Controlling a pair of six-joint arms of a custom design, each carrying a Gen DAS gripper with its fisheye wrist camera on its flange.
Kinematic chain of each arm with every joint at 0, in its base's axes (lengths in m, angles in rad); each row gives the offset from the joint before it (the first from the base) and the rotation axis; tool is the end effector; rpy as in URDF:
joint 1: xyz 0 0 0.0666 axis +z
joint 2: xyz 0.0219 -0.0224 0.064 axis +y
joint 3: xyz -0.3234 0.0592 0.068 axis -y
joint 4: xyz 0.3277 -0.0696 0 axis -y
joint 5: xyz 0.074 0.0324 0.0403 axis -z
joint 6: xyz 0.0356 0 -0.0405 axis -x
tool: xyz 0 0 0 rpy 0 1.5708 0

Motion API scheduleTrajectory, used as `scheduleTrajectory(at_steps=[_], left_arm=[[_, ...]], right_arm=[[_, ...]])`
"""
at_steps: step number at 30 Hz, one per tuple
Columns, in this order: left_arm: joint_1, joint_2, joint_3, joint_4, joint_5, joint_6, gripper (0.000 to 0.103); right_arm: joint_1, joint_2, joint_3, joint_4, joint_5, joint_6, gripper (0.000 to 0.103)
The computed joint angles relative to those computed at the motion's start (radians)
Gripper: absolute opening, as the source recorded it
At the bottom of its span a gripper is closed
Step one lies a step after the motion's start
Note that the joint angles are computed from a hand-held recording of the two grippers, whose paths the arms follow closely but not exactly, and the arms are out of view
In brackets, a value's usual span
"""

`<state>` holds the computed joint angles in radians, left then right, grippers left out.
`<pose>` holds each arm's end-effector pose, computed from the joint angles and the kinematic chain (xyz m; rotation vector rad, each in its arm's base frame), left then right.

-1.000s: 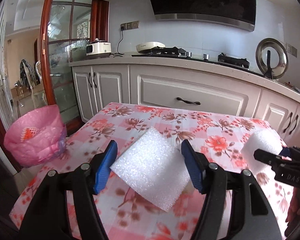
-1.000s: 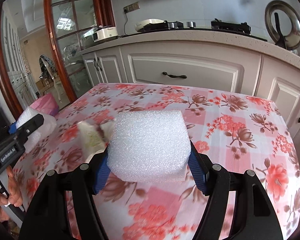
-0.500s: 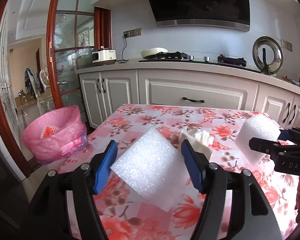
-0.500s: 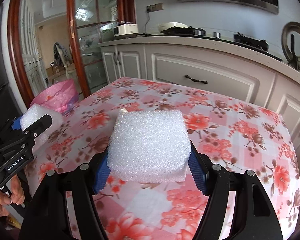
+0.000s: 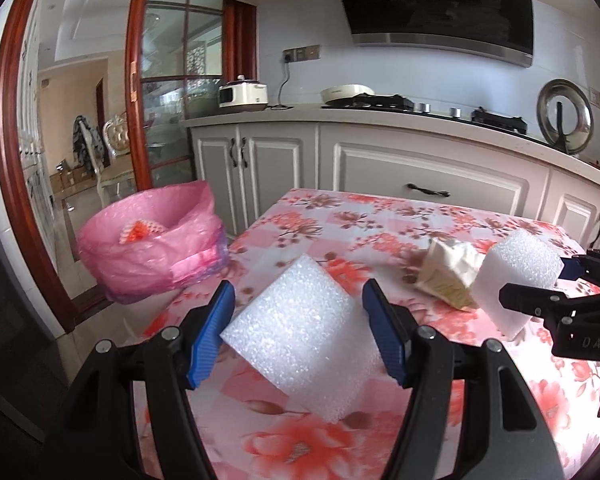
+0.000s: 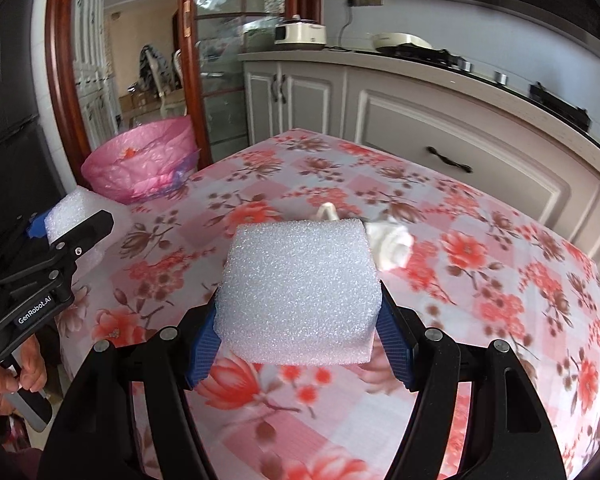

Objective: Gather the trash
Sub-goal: 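Carry both white foam blocks over the pink bin and open both tools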

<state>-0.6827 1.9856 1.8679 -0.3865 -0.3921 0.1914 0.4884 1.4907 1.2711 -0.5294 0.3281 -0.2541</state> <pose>0.4998 -0.3894 0.3089 0.2619 2.0196 -0.1415 0.4139 0.2065 0.3135 -0.1025 2.2690 0.0086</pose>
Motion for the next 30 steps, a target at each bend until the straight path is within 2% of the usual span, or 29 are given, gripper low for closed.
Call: scheduleTrajectory(at_steps=[12, 17, 23, 30], left_arm=[[0.067, -0.05, -0.056, 0.05, 0.022, -0.056, 0.064], [0.101, -0.047, -0.026, 0.056, 0.031, -0.074, 0.064], [0.144, -0.025, 0.035, 0.031, 0.04, -0.061, 0.064], [0.192, 0.006, 0.112, 0.006, 0.055, -0.057, 0.064]], right_arm=[[0.029, 0.179, 0.219, -0.029, -0.054, 0.054, 0.066], [0.036, 0.249, 0.322, -0.046, -0.075, 0.087, 0.066], [0.034, 0.329, 0.461, -0.085, -0.09, 0.115, 0.066], [0.021, 0.444, 0.673, -0.141, -0.126, 0.153, 0.066]])
